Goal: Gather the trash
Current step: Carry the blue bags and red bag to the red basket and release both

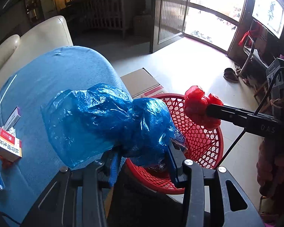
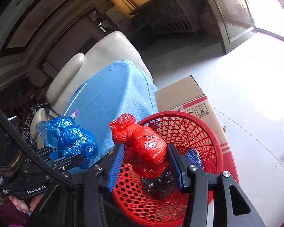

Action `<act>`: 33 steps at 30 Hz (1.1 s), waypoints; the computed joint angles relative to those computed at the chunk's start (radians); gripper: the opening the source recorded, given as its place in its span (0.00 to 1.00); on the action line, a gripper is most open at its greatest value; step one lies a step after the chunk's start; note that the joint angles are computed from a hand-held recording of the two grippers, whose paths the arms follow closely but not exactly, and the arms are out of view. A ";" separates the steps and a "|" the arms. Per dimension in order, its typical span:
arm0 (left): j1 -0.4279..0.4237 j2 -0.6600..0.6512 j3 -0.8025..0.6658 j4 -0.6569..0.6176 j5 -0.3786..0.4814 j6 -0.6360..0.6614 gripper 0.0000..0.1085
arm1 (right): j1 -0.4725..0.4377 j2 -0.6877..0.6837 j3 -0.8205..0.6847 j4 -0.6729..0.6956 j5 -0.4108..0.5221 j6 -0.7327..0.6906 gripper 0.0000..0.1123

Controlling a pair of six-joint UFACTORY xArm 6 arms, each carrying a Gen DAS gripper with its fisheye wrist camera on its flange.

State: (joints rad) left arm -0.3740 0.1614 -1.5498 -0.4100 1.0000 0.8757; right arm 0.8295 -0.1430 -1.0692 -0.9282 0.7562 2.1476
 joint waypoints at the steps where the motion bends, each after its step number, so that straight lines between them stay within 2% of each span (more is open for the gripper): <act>1: -0.004 0.000 0.002 0.006 -0.004 -0.002 0.41 | -0.001 -0.006 0.008 -0.001 0.001 0.004 0.44; 10: -0.029 0.018 0.005 0.057 -0.014 -0.033 0.42 | -0.005 -0.023 0.041 0.022 0.001 0.037 0.44; 24: -0.035 0.028 0.011 0.070 0.005 -0.034 0.44 | -0.025 -0.005 0.048 0.066 -0.044 0.040 0.47; 33: -0.033 0.023 0.013 0.081 -0.018 -0.041 0.49 | -0.043 -0.005 0.056 0.083 -0.078 0.049 0.48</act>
State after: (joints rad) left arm -0.4070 0.1845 -1.5369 -0.3285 0.9823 0.8347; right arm 0.7865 -0.1478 -1.0129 -0.8448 0.6777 2.1966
